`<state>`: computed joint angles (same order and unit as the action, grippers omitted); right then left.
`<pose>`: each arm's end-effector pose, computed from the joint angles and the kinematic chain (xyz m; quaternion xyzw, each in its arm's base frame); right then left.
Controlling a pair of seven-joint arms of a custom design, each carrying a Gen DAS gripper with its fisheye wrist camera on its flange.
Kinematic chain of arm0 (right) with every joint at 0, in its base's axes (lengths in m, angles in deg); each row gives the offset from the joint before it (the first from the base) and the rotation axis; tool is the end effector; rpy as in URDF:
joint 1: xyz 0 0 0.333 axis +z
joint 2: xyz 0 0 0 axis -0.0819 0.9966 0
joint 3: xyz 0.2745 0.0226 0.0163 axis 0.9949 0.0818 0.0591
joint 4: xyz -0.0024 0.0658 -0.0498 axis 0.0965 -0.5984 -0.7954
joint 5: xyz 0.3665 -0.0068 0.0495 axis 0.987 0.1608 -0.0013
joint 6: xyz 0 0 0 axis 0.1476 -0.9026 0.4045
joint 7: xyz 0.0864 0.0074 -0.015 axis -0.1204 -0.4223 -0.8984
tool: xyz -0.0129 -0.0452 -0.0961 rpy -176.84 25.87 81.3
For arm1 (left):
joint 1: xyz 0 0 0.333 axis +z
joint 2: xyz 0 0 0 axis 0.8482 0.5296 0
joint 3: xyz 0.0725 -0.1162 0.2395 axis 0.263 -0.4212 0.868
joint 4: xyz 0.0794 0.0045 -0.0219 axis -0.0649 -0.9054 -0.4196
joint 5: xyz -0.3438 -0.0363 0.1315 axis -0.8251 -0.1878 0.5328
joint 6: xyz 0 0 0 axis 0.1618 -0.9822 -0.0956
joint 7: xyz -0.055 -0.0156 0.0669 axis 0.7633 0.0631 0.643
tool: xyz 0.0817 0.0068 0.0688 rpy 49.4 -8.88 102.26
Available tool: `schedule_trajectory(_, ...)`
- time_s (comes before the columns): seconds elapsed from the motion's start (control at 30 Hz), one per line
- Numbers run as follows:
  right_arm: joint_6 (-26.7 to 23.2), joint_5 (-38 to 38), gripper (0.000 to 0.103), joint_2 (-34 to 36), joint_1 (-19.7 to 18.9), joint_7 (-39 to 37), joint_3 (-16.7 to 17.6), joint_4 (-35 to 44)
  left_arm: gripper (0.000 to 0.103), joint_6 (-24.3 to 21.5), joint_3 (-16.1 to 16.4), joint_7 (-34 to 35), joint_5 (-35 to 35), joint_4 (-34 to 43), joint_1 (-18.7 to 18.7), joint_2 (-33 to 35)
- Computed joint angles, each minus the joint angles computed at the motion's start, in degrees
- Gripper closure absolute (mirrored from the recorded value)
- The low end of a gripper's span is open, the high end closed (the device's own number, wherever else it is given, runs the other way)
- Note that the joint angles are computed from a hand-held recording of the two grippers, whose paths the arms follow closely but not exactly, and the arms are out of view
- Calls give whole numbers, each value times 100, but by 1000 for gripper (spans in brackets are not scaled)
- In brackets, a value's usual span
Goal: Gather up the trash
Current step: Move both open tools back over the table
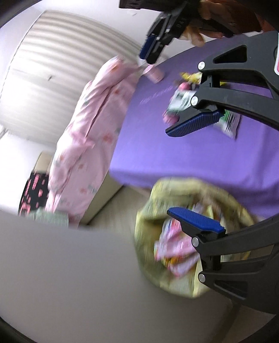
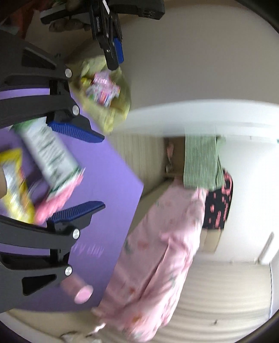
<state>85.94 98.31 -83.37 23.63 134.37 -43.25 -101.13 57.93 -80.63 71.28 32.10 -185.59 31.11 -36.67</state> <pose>0.4892 0.3507 0.5650 -0.8242 0.3115 -0.1965 0.4301 0.3608 -0.4088 0.5273 -0.7479 0.4821 -0.3661 0.2723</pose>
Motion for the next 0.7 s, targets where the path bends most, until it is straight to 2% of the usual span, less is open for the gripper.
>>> schedule_trajectory(0.07, -56, 230, 41, -289, -152, -231, -92, -319, 38, 171, -12, 242, 47, 342, -41, 381)
schedule_trajectory(0.2, -25, -597, 40, -858, -523, 476, -184, -1115, 38, 508, 87, 698, -8, 966, -228, 1088)
schedule_trajectory(0.3, -219, -580, 40, -1148, -685, 505, -202, -1507, 38, 592, 202, 1006, -124, 1308, -411, 1448)
schedule_trajectory(0.47, -1287, 467, 40, -1656, -597, -460, -463, -2093, 38, 595, 363, 1311, -221, 1679, -703, 1798)
schedule_trajectory(0.57, -1530, 992, 40, -1903, -564, -996, -532, -2468, 38, 582, 424, 1475, -262, 1808, -815, 1901)
schedule_trajectory(0.67, -1696, 1135, 40, -1972, -604, -1297, -502, -2598, 38, 591, 484, 1585, -351, 1935, -871, 2017)
schedule_trajectory(0.7, -1608, 1082, 40, -1990, -604, -1445, -440, -2680, 38, 610, 504, 1586, -376, 1945, -883, 2034)
